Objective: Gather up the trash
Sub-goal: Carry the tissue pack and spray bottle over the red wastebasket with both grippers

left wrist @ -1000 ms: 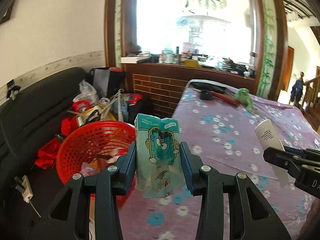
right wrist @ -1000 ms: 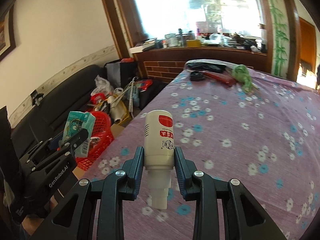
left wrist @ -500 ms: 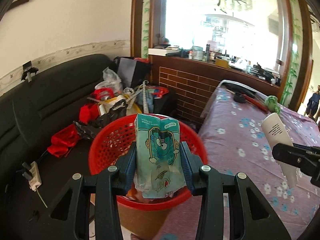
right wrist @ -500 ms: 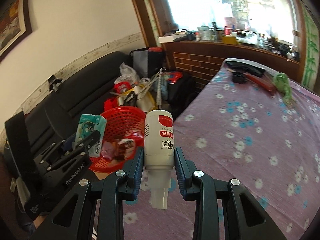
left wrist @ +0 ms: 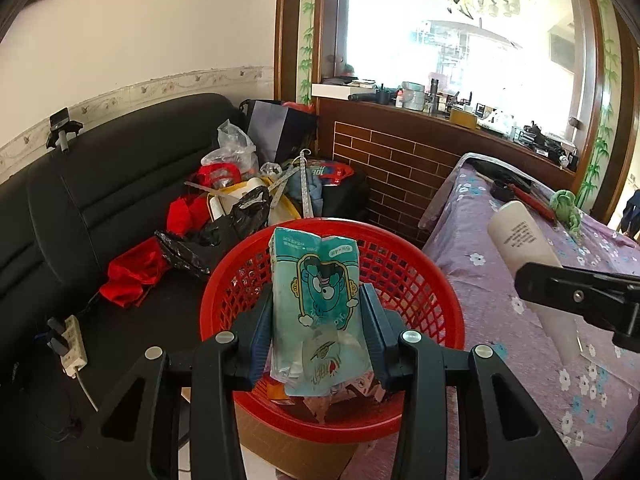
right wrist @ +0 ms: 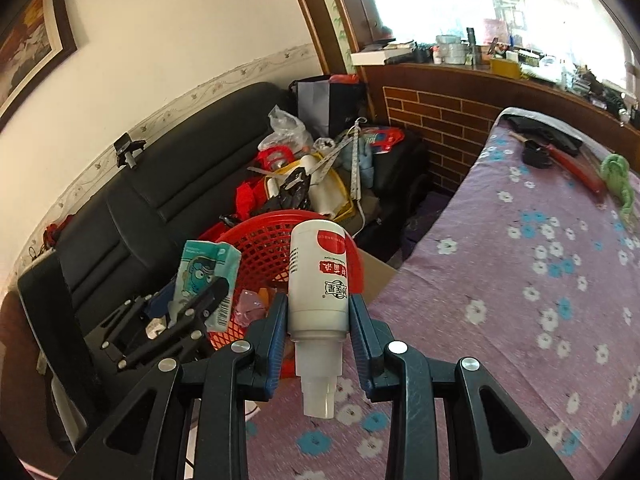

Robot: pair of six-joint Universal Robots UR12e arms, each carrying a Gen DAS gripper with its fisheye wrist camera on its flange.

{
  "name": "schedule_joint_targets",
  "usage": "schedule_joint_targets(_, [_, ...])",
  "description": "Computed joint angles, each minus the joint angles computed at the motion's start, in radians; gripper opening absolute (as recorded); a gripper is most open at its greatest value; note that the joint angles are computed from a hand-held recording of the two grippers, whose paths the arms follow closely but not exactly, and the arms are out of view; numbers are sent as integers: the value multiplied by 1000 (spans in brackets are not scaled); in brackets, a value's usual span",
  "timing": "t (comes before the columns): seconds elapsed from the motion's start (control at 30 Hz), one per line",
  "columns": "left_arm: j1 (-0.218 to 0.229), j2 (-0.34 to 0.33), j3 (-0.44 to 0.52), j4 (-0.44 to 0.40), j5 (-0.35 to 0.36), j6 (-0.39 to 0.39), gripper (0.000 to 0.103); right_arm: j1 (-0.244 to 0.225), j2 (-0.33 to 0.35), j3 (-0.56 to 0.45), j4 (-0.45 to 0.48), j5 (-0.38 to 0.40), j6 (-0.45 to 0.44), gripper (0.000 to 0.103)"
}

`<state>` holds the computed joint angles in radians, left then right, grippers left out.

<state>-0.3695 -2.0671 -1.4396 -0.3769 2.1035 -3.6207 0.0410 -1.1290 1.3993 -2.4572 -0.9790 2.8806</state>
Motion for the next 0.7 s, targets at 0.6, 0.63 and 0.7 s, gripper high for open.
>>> schedule_joint_targets(0.6, [21, -6, -1, -11, -22, 4, 40, 36, 65, -94, 69, 12, 20, 33])
schedule_joint_targets(0.63, [22, -6, -1, -10, -23, 4, 40, 36, 67, -97, 71, 14, 21, 33])
schedule_joint_targets(0.7, [21, -7, 0, -11, -20, 3, 40, 38, 73, -105, 73, 13, 21, 33])
